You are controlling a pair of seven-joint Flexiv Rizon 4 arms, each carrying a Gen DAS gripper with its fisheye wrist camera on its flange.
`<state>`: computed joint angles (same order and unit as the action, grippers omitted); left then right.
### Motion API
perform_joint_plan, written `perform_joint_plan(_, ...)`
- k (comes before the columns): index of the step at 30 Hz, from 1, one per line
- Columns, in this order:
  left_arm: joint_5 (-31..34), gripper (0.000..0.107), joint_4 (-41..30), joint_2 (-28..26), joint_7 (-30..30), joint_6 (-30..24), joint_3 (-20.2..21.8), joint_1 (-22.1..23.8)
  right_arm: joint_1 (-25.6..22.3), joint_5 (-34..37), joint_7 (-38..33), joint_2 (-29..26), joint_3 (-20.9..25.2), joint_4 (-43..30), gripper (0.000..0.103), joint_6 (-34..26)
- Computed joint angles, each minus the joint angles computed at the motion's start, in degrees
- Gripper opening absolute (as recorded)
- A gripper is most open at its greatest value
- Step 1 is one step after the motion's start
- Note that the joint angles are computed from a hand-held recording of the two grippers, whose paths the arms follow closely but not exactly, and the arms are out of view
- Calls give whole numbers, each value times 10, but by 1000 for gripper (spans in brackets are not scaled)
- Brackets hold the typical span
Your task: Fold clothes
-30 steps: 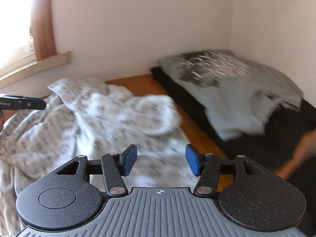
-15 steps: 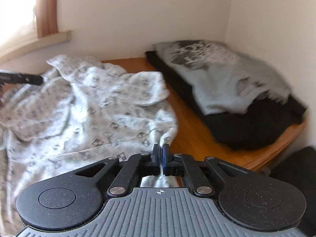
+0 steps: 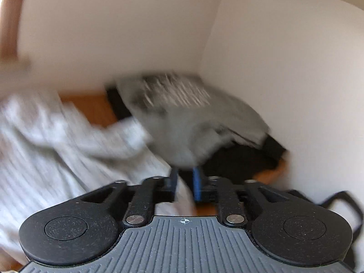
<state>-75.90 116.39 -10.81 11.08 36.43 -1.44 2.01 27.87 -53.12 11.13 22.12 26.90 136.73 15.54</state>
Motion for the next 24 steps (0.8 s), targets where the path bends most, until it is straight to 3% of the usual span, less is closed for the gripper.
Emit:
perform_joint_plan(1, 1, 74, 0, 0, -1, -2, 0, 1, -4, -29, 26, -2, -10, 6, 36, 37)
perform_joint_plan(5, 4, 76, -3, 4, -2, -8, 3, 3, -41, -188, 136, -53, -84, 29, 37, 278)
perform_joint_plan(7, 3, 77, -6, 8, -5, -16, 6, 8, -58, -253, 176, -95, -98, 13, 39, 329)
perform_joint_plan(13, 17, 78, -24, 22, -18, -41, 28, 39, -68, -349, 208, -172, -129, -29, 49, 394)
perform_joint_plan(20, 52, 79, -27, 47, -2, -52, 63, 85, -72, -355, 197, -195, -139, -41, 56, 411)
perform_joint_plan(24, 91, 79, 2, 68, 27, -53, 85, 107, -63, -340, 179, -206, -132, -49, 59, 387)
